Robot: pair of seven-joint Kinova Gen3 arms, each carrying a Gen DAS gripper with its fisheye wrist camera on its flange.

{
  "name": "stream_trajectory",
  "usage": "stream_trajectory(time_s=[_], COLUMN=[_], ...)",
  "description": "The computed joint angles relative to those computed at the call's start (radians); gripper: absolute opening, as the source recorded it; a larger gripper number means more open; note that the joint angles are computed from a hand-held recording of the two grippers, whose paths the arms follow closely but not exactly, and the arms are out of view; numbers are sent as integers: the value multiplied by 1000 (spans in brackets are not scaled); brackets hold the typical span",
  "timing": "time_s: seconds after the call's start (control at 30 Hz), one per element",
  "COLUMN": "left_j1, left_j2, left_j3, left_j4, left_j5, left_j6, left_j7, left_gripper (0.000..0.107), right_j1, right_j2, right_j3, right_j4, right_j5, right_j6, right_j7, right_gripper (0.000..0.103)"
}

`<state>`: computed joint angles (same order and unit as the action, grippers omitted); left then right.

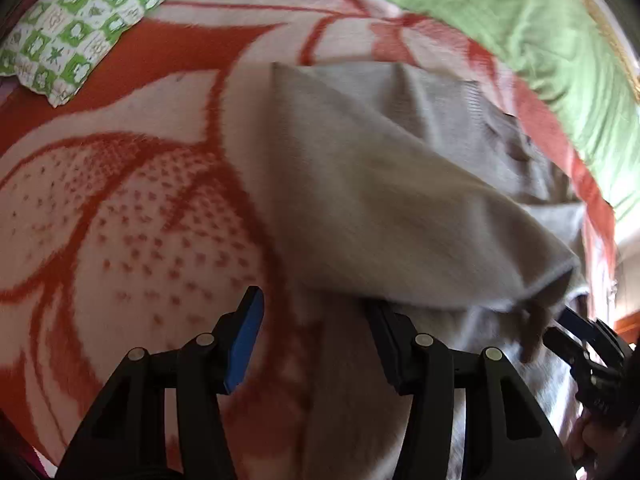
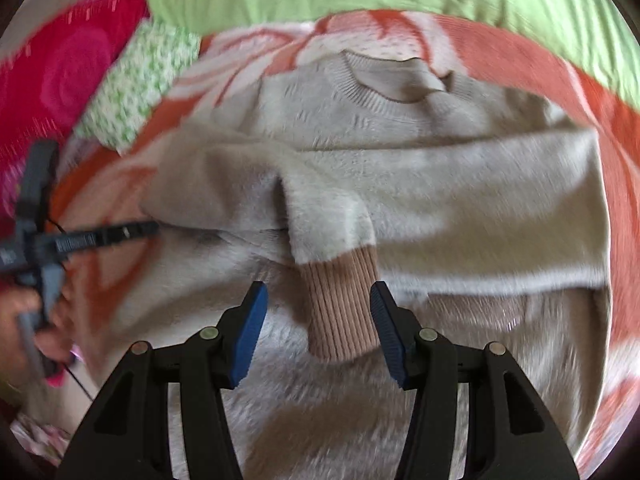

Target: Fold small clothes

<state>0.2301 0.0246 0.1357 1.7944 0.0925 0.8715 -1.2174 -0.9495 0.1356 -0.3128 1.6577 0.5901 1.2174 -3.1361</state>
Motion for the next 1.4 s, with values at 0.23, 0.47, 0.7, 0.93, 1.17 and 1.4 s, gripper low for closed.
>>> stream_trajectory(time_s=[0.23,0.47,0.7,0.93,1.17,1.4], left_j1=[43,87,99,100,122,144], left_j2=[56,110,124,104,113,133], left_j3=[17,11,8,6,12,6], left_j4=[-49,-110,-127,-82,-100,-137], left_j5=[-88,-140,-141,-167,-211,-248], left_j6=[4,2,15,10,39,64], left_j7=[70,165,172,153,184,241], left_gripper=[53,53,52,54,54,54], right_j1=[190,146,47,157,375,506], right_j2=[-5,-174,-364,-334,-323,-470], right_j3=[-203,-137,109,-27,-73,-125], right_j4=[-79,-87,148,255,341,299], right_j5=[45,208,-37,-102,-200,-209], right_j6=[181,422,194,-41,-232,-301], right_j7=[156,234,-3,-120,-92,-65], right_gripper=[9,0,1,51,49,5])
